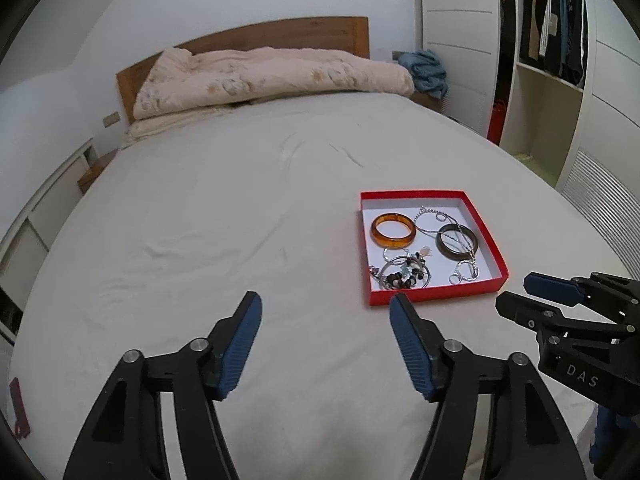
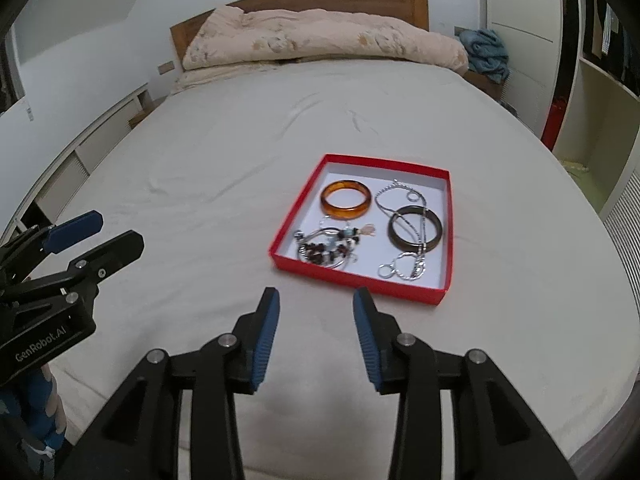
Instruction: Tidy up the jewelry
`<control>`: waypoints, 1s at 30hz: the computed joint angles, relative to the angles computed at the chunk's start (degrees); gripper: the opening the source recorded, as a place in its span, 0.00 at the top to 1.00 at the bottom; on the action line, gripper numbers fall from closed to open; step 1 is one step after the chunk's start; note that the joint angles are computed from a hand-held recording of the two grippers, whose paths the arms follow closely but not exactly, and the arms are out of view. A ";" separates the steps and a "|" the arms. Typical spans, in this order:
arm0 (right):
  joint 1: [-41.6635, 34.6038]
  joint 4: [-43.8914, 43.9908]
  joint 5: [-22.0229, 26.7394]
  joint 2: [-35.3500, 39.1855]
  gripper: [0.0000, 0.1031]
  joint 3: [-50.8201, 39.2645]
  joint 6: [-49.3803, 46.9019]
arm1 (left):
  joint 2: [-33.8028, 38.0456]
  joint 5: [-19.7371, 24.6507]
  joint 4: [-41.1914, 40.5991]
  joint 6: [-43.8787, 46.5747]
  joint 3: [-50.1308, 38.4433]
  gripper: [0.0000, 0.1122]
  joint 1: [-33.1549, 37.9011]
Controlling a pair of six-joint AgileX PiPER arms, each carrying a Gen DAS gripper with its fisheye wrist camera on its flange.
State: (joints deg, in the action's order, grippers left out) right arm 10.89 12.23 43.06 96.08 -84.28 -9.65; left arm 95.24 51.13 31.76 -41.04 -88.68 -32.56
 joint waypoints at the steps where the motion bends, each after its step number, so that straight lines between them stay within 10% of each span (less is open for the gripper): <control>1: 0.42 -0.23 -0.17 -0.90 0.64 0.76 0.23 | -1.39 0.33 0.85 -0.95 1.22 0.37 -0.40; 30: 16.77 -23.41 -5.42 -19.30 0.34 18.78 27.40 | -26.55 11.73 17.04 -21.59 23.80 0.25 -11.00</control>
